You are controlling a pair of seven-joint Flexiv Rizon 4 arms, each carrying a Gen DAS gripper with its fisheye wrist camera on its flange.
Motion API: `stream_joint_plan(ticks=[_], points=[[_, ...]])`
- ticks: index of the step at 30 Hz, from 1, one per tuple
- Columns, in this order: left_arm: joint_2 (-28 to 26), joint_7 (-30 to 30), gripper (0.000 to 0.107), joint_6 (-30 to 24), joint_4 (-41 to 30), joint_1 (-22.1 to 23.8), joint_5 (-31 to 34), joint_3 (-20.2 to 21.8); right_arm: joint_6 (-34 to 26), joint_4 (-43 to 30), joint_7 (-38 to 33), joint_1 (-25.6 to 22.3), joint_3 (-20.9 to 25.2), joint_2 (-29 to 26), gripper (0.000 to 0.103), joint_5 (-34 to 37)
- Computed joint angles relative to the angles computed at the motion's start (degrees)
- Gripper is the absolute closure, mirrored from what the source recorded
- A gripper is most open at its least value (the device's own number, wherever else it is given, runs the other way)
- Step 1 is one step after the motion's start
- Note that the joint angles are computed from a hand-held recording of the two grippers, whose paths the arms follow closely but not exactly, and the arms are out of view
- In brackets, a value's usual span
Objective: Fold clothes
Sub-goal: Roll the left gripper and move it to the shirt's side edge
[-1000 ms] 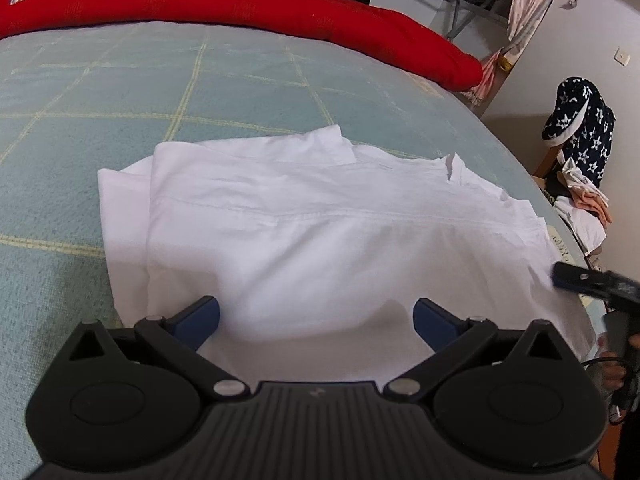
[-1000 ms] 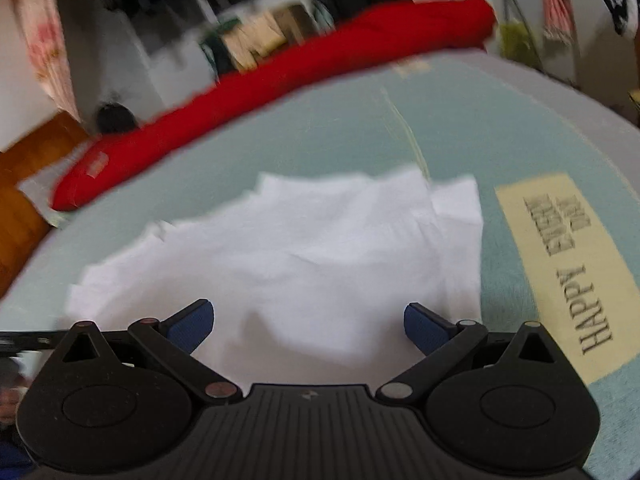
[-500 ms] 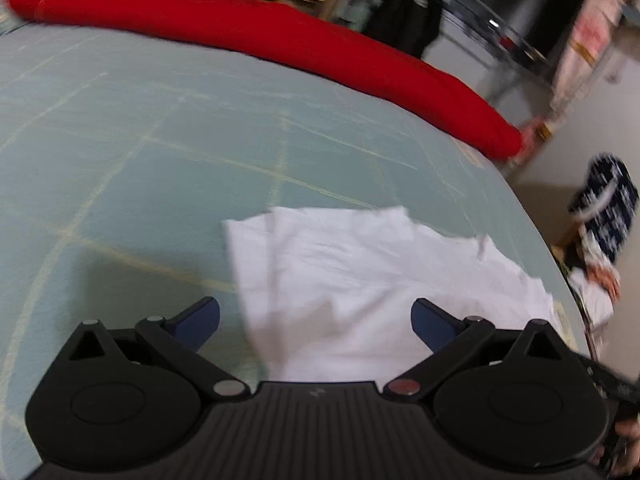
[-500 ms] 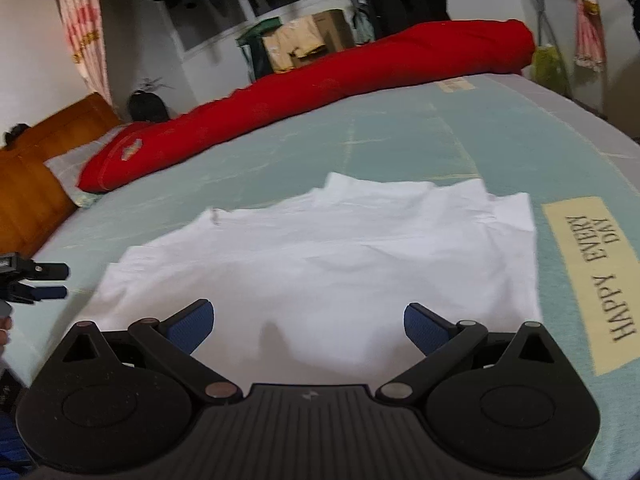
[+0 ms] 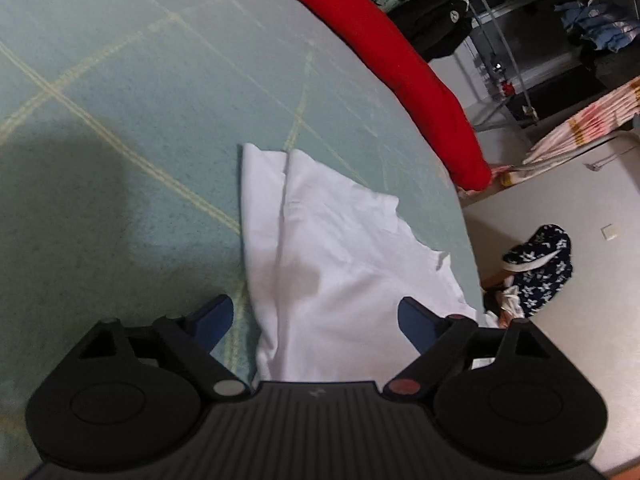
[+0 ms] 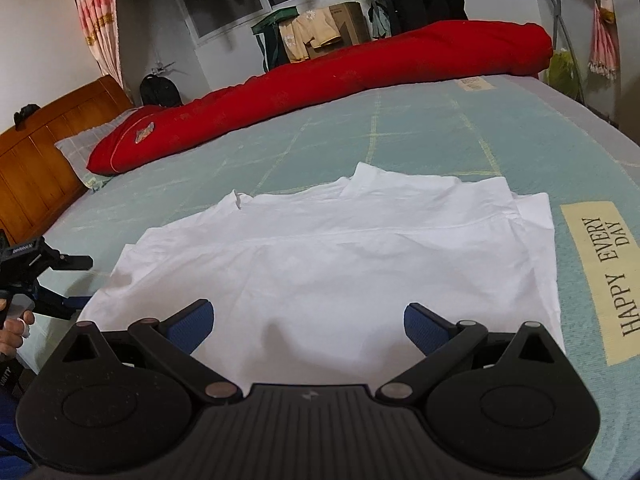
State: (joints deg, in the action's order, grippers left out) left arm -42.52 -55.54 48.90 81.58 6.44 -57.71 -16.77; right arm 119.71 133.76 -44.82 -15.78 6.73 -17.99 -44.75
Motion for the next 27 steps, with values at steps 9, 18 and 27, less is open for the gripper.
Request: stream_joint_plan(ticks=[9, 18, 27], points=[[-9.05, -1.69, 0.019, -7.55, -12.95, -0.57, 5.04, -1.73, -1.55, 0.15, -0.2, 0.65, 0.63, 0.02, 0.0, 0.46], [-2.42, 7.25, 0.024, -12.94, -1.8, 3.66, -0.64, -2.94, 1.05, 0.95, 0.56, -0.29, 0.1, -0.2, 0.0, -3.08], [-10.58, 3.03, 0.024, -17.4, -14.91, 0.33, 2.8, -1.14, 1.31, 0.79, 1.37, -0.01, -0.39, -0.31, 0.0, -4.36]])
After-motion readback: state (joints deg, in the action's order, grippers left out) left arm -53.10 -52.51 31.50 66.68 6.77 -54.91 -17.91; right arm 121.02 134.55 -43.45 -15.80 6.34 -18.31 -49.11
